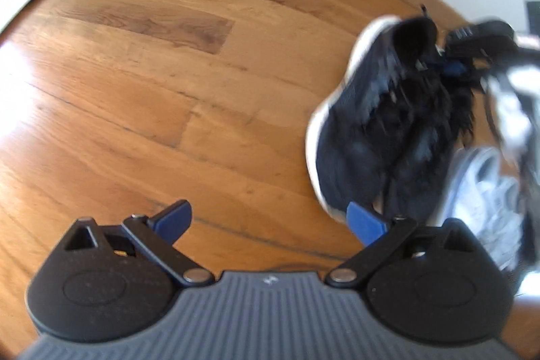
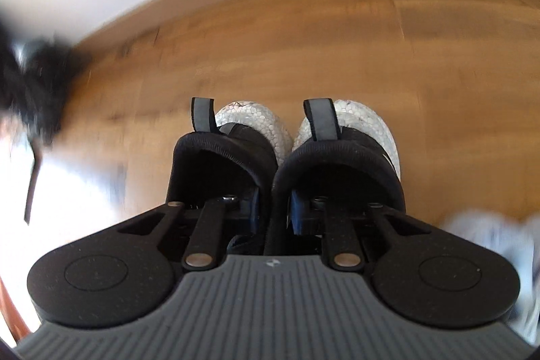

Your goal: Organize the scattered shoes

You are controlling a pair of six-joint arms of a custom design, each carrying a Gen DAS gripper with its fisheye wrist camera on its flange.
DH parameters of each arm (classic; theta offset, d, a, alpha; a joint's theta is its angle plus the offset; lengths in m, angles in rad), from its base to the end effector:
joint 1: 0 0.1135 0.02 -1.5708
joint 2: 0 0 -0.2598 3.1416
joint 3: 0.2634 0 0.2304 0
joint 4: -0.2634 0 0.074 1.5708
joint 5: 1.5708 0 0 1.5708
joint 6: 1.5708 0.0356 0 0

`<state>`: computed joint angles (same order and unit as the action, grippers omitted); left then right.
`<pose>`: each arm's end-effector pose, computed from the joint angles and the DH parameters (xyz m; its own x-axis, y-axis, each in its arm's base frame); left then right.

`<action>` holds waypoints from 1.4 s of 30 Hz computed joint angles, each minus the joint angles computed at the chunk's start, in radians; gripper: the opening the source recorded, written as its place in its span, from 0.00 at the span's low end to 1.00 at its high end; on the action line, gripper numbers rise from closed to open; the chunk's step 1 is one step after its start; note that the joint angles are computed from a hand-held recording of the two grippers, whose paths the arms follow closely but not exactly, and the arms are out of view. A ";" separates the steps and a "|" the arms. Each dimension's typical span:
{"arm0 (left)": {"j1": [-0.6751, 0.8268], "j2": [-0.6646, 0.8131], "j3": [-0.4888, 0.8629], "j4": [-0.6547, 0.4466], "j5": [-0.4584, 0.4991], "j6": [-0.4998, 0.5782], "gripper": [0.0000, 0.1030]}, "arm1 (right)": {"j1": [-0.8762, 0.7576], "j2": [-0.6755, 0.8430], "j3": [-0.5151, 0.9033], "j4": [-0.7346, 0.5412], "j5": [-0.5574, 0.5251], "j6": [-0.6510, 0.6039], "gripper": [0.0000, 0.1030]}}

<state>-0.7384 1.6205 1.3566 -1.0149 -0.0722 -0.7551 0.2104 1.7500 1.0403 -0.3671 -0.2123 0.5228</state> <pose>0.2198 -0.1966 0.2680 -0.9653 -0.0457 -0.2570 -0.0077 0.9891 -0.1470 0.3170 0.0754 0.1739 -0.8967 0.3076 -0.3182 0.1684 0.9020 0.3975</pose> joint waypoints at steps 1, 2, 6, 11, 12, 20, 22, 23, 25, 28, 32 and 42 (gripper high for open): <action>-0.004 0.012 0.009 0.001 -0.002 0.015 0.97 | -0.020 0.051 0.066 -0.013 -0.006 -0.026 0.17; -0.008 0.023 0.019 0.003 -0.004 0.030 0.97 | -0.041 0.108 0.143 -0.028 -0.011 -0.052 0.17; 0.005 0.051 0.028 0.049 0.023 0.062 0.97 | -0.100 0.351 0.470 -0.131 -0.044 -0.109 0.17; 0.019 0.091 0.033 0.095 0.048 0.065 0.97 | -0.113 0.557 0.765 -0.258 -0.018 -0.124 0.17; 0.017 0.100 0.035 0.099 0.052 0.072 0.97 | -0.114 0.604 0.846 -0.297 -0.011 -0.118 0.17; -0.005 0.141 0.061 0.092 0.066 0.072 0.97 | -0.121 0.827 1.288 -0.527 0.015 -0.115 0.25; -0.002 0.157 0.069 0.092 0.070 0.075 0.97 | -0.135 0.821 1.263 -0.504 -0.025 -0.121 0.38; -0.001 0.168 0.076 0.093 0.072 0.077 0.97 | -0.146 0.780 1.184 -0.450 -0.049 -0.111 0.50; -0.005 0.191 0.096 0.090 0.075 0.078 0.97 | -0.165 0.684 1.016 -0.327 -0.087 -0.066 0.60; -0.020 0.222 0.135 0.077 0.063 0.064 0.97 | -0.216 0.461 0.706 -0.146 -0.238 -0.008 0.66; -0.035 0.263 0.194 0.055 0.015 0.021 0.97 | -0.304 0.206 0.437 -0.087 -0.444 0.011 0.70; -0.062 0.342 0.296 0.012 -0.014 -0.013 0.97 | -0.717 -0.336 -0.113 -0.698 -0.387 -0.725 0.80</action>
